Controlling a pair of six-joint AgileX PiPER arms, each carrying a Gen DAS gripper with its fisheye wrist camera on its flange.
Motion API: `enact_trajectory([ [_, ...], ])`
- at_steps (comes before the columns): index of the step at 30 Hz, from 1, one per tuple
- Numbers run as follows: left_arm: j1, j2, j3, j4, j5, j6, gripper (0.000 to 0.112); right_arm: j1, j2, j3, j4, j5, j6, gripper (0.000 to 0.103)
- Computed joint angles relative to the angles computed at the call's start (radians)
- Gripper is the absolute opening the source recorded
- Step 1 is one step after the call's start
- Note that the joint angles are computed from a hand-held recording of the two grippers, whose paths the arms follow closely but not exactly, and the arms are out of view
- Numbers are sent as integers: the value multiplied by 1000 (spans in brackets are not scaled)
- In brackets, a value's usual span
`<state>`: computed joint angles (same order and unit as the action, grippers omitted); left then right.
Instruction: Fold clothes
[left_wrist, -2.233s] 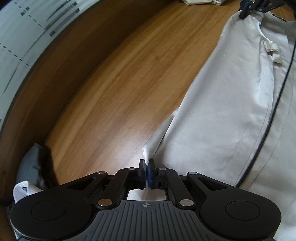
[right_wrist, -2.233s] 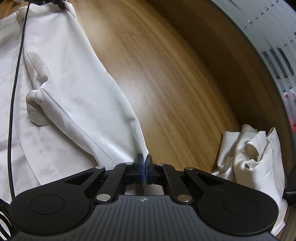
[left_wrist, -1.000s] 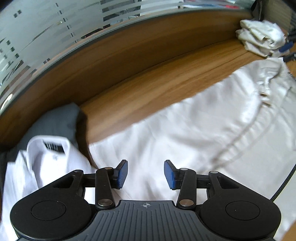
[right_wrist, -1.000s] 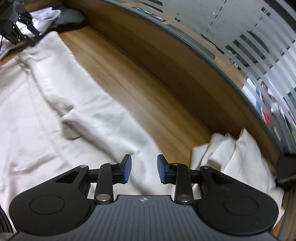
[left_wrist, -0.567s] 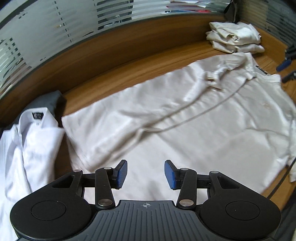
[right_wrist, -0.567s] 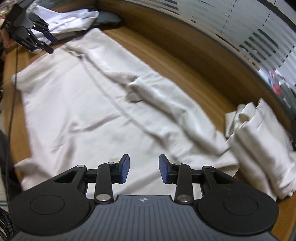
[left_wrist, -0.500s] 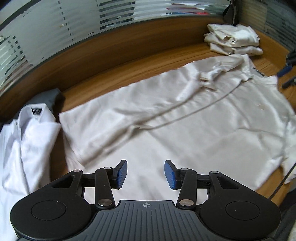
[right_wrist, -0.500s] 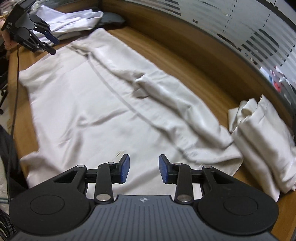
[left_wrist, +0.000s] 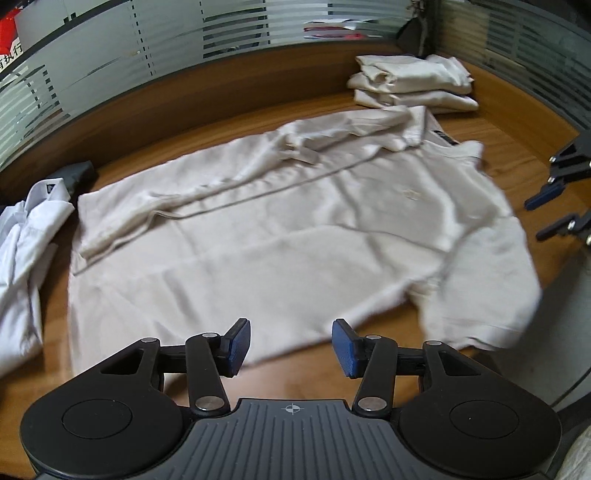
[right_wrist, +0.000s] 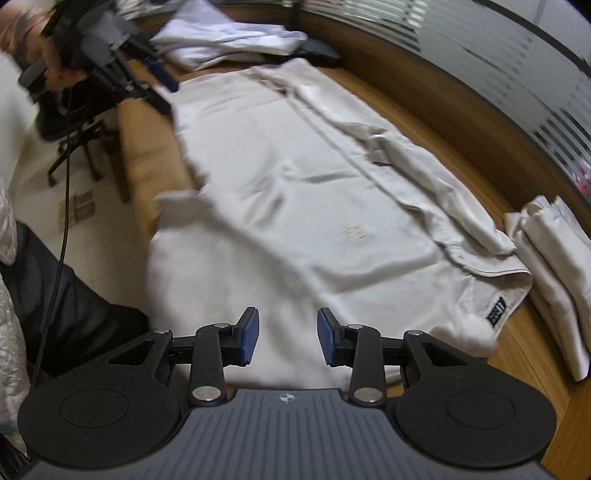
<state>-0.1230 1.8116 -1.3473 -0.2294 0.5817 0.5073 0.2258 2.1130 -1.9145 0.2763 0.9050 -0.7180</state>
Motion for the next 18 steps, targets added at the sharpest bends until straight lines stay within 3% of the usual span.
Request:
enact_trajectory([
  [7,-135,-110,123,164,-45,-281,55,51,-154,388,20,-233,-225,40],
  [10,-180,-139,143,231,-43,-385,55,81,-192,523,1,-376,-315,49],
  [15,-222,-169,154,300,-26,-485,56,114,-222,688,-11,-617,-480,52],
  [18,-235,-183,157,337,-13,-522,56,129,-225,755,57,-731,-643,53],
])
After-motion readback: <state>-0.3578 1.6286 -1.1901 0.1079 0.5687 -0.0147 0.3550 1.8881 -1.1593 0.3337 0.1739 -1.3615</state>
